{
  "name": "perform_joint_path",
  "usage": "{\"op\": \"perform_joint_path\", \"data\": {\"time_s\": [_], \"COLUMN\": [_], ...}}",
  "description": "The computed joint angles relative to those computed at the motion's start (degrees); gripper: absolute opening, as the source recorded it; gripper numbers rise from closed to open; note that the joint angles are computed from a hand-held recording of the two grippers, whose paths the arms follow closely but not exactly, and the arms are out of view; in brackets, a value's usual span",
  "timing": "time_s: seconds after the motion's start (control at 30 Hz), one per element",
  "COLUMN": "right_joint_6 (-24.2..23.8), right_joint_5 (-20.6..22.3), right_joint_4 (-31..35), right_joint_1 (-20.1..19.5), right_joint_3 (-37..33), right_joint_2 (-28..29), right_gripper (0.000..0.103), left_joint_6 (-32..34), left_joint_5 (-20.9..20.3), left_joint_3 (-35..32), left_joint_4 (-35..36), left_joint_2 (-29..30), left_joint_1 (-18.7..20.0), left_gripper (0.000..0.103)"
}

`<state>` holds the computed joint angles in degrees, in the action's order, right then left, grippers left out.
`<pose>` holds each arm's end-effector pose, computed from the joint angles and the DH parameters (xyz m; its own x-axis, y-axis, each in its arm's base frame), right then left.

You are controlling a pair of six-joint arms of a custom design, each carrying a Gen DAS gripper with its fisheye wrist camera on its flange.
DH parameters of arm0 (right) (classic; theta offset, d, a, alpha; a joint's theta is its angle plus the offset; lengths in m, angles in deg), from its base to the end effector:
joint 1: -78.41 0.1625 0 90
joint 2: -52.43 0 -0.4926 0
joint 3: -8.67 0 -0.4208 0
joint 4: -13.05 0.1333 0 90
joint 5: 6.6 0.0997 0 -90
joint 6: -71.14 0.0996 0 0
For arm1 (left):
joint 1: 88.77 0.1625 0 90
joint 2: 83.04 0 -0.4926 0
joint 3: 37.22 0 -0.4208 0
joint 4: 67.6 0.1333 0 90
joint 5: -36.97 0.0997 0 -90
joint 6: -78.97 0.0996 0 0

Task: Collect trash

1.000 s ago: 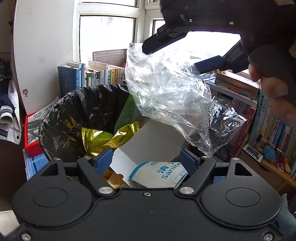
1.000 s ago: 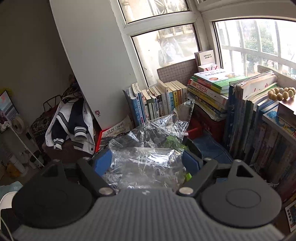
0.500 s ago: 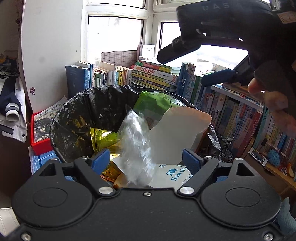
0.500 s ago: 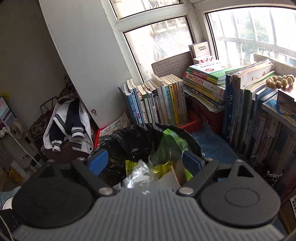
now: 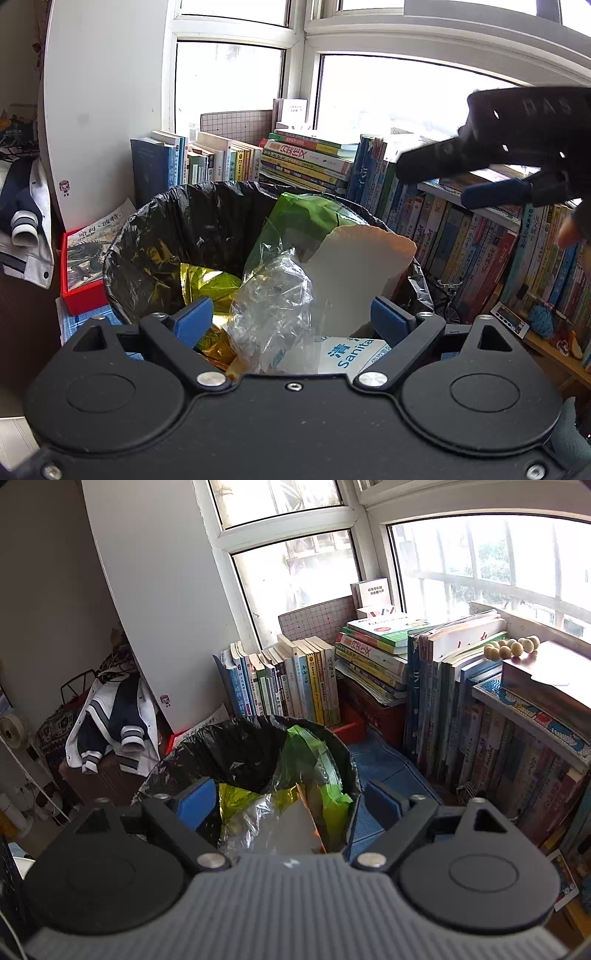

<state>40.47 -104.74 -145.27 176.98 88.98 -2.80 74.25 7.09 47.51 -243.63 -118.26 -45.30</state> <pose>0.2374 -0.7755 0.3852 -0.7990 -0.4118 0.4382 -0.6001 0.5933 -0.5366 -0.4188 -0.6997 0.1460 -0.7628 -0.0390 -0.6455 0.5222 0.5516 -0.6504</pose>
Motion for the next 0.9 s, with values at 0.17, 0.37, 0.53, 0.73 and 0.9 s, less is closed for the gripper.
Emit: {"op": "perform_joint_path", "data": {"time_s": [0.17, 0.37, 0.53, 0.73, 0.9], "right_joint_6": [-0.2, -2.0, -3.5, -3.3, -0.8], "right_joint_5": [-2.4, -6.3, -9.2, -12.4, -11.4], "right_joint_4": [1.0, 1.3, 1.6, 2.2, -3.4], "right_joint_1": [0.2, 0.6, 1.1, 1.1, -0.1], "right_joint_3": [0.7, 1.7, 2.6, 4.4, 7.1], "right_joint_2": [-0.8, -1.9, -2.9, -4.2, -4.7], "right_gripper": [0.094, 0.100, 0.103, 0.103, 0.103], "left_joint_6": [-2.0, -1.4, -3.5, -5.3, -6.2], "left_joint_5": [0.4, 0.7, -1.2, -0.8, 0.0], "left_joint_3": [0.3, 0.0, -0.3, -1.0, -1.6], "left_joint_4": [1.5, 2.5, 6.4, 9.9, 13.2], "left_joint_2": [-0.6, -0.6, -1.2, -1.1, -0.9], "left_joint_1": [0.0, -0.2, 0.0, -0.2, -0.1], "left_gripper": [0.094, 0.098, 0.098, 0.099, 0.100]}}
